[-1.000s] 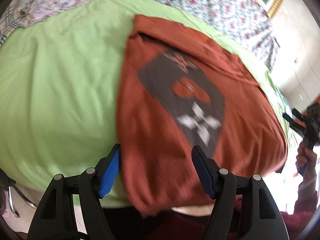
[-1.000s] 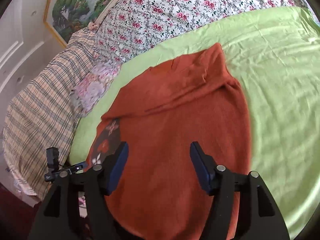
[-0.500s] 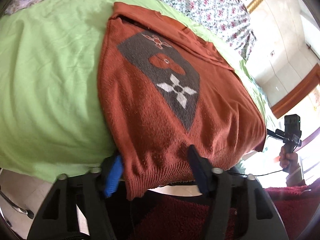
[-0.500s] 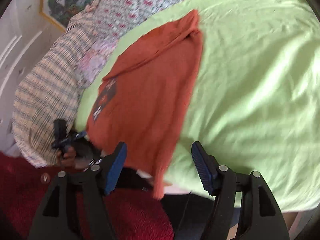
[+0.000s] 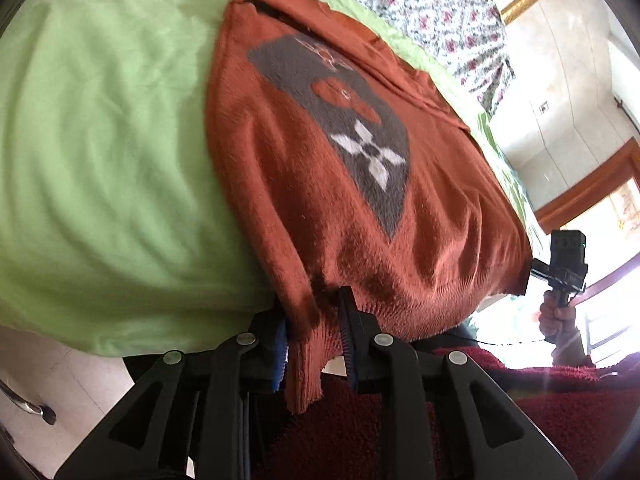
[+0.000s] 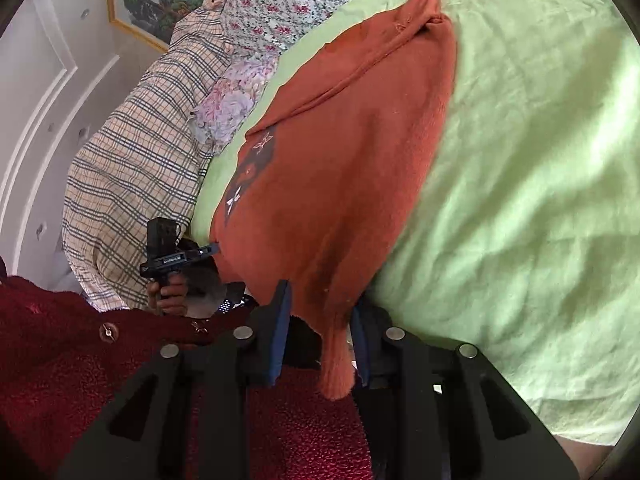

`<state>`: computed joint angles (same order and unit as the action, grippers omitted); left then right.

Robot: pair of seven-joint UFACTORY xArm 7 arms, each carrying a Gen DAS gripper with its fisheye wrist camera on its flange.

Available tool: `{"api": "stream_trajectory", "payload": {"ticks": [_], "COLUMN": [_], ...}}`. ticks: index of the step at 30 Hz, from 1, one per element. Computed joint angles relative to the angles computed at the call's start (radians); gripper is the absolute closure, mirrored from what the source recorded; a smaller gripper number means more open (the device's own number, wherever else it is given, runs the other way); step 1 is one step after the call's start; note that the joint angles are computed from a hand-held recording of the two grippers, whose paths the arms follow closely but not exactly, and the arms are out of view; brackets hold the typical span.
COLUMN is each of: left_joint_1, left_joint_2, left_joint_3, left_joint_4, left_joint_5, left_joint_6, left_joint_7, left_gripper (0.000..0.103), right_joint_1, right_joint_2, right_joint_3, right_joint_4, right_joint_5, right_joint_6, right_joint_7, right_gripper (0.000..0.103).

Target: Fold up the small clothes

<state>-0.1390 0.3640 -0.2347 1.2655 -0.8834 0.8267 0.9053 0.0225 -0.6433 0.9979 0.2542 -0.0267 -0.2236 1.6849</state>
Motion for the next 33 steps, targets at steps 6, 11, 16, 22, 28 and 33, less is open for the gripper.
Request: {"api": "stream_trajectory", "payload": {"ticks": [6,11,16,22,28,33], "left_joint_1": [-0.008,0.011,-0.005,-0.018,-0.042,-0.101], "left_joint_2": [-0.076,-0.189,-0.227,-0.192,-0.045,0.168], "left_joint_3": [-0.016,0.013,0.06,0.073,0.035,0.003], "left_joint_4": [-0.082,-0.151,-0.149,-0.044,0.17,0.464], "left_joint_5": [-0.048,-0.249,-0.35,-0.427,-0.426,-0.286], "left_joint_6": [-0.084,-0.05,-0.018,-0.001,-0.1,-0.25], "left_joint_7": [0.099,0.188,0.202,0.22,0.205,0.06], "left_gripper": [0.097,0.098,0.099,0.099,0.099,0.099], "right_joint_1": [-0.102,-0.085,-0.121,-0.183,-0.285,-0.423], "right_joint_2": [0.033,-0.234,-0.389,-0.451,-0.371,-0.224], "right_joint_3": [0.084,0.165,0.251,0.211,0.083,0.01], "right_joint_4": [0.042,-0.003,-0.039,-0.04,-0.029,0.03], "right_joint_5": [0.014,0.09,0.115,0.039,-0.035,-0.068], "right_joint_6": [-0.034,-0.022,-0.067,-0.126,-0.166,-0.168], "right_joint_7": [-0.029,0.114,0.274,0.303,0.172,-0.002], "right_gripper": [0.092,0.096,0.096,0.096,0.096,0.096]}}
